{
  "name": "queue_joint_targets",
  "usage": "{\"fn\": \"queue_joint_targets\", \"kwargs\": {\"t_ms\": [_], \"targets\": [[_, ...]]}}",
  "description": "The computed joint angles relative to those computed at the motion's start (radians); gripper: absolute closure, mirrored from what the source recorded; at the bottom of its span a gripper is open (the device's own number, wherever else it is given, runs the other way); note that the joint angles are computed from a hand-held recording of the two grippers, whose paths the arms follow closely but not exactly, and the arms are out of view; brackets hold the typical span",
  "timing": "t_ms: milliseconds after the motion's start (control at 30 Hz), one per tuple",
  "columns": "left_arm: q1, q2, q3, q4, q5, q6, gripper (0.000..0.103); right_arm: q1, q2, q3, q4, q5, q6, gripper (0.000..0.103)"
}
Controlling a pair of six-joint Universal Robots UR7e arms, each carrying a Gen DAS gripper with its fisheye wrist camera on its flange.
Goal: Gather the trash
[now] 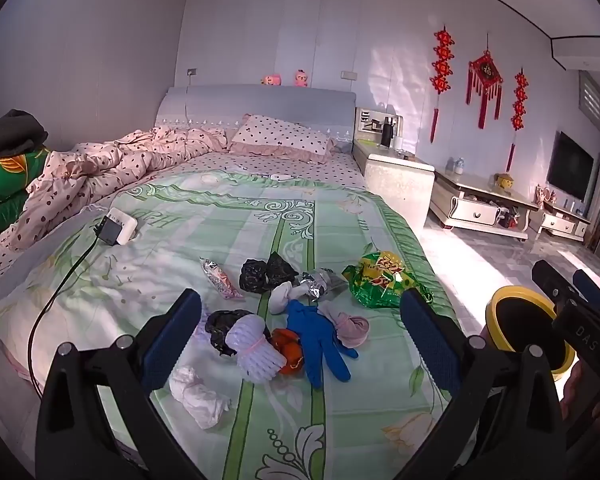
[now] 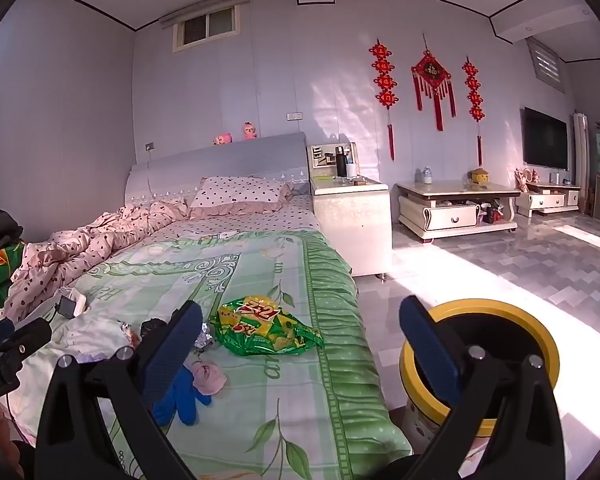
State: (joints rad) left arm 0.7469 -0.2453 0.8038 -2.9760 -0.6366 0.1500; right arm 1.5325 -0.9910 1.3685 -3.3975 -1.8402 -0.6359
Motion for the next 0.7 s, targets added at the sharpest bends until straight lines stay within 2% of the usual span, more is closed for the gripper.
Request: {"fn": "queue_joint_targets", "kwargs": {"t_ms": [100, 133, 700], "targets": [[0.0, 0.011, -0.016, -0.01, 0.011, 0.012, 0.007, -0.001, -0.001, 0.001, 0.0, 0.002, 0.006, 0.008], [-0.001, 0.001, 0.009, -0.047, -0.01, 0.033, 0.007, -0.001, -0.001, 0.001, 0.0, 0.002, 0.006, 0.008], [0.002, -0.003, 0.013, -0.016, -0.016, -0.007, 0.007, -0.002, 0.0, 0.002, -0.002, 0.003, 0.005, 0.008]]}}
